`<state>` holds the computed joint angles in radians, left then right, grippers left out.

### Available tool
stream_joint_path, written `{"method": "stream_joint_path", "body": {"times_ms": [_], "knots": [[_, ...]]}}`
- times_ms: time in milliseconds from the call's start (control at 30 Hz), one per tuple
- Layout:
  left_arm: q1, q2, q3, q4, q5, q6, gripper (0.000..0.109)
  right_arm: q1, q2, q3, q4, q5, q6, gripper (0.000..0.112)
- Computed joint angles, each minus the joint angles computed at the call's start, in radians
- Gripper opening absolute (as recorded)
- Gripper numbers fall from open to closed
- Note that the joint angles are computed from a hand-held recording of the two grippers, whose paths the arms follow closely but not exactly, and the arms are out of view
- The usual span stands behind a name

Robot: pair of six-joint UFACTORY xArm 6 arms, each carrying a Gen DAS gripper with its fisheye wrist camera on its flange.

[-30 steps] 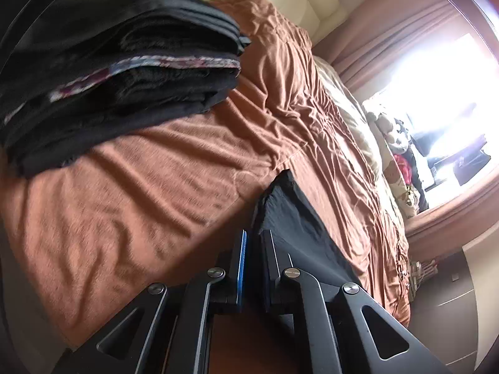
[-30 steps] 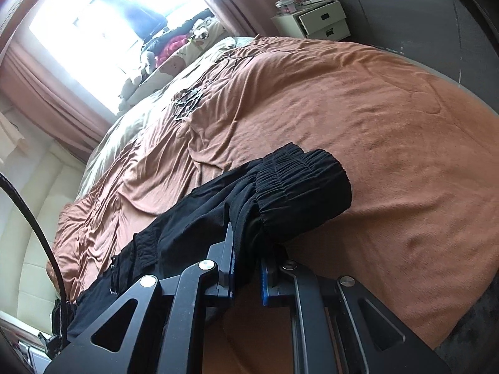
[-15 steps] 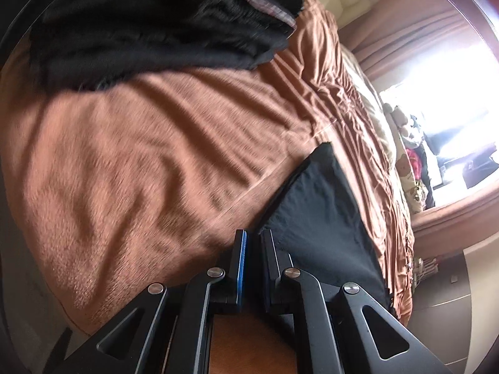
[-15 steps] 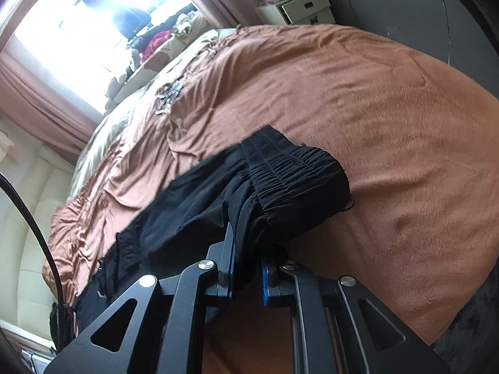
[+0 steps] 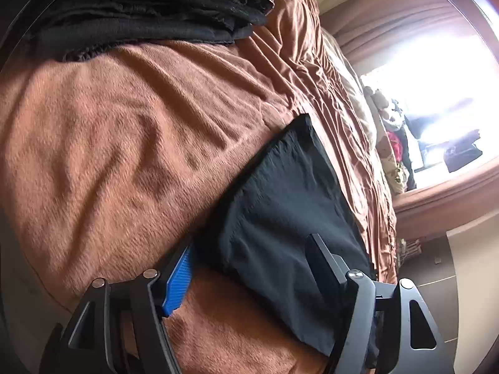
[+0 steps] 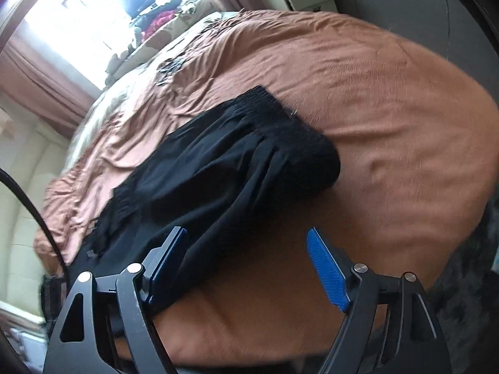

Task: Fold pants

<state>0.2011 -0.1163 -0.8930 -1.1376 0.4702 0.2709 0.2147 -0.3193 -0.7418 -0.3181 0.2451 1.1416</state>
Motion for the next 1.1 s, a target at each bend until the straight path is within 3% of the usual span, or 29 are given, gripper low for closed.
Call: {"method": "stream_joint_path", "body": {"times_ms": [267,500,767,833,967,1100], "knots": [[-0.014,-0.047,0.048,-0.112,0.024,0.082,0.072,0.162,-0.085,0.009,0.019,0.038,-0.022,0.076],[-0.021,-0.078,0.071,-0.113,0.046,0.080,0.072,0.256,0.033,-0.085,0.151,0.008,-0.161,0.055],[-0.029,-0.092,0.082,-0.098,0.050,0.077,0.072,0.274,0.239,-0.198,0.356,-0.014,-0.331,0.050],[-0.026,-0.084,0.076,-0.102,0.054,0.078,0.072,0.278,0.278,-0.229,0.408,-0.016,-0.370,0.040],[-0.032,-0.076,0.072,-0.102,0.041,0.080,0.072,0.283,0.340,-0.275,0.494,-0.010,-0.435,0.040],[-0.038,-0.075,0.075,-0.103,0.028,0.077,0.072,0.289,0.395,-0.319,0.618,-0.003,-0.536,0.025]]}}
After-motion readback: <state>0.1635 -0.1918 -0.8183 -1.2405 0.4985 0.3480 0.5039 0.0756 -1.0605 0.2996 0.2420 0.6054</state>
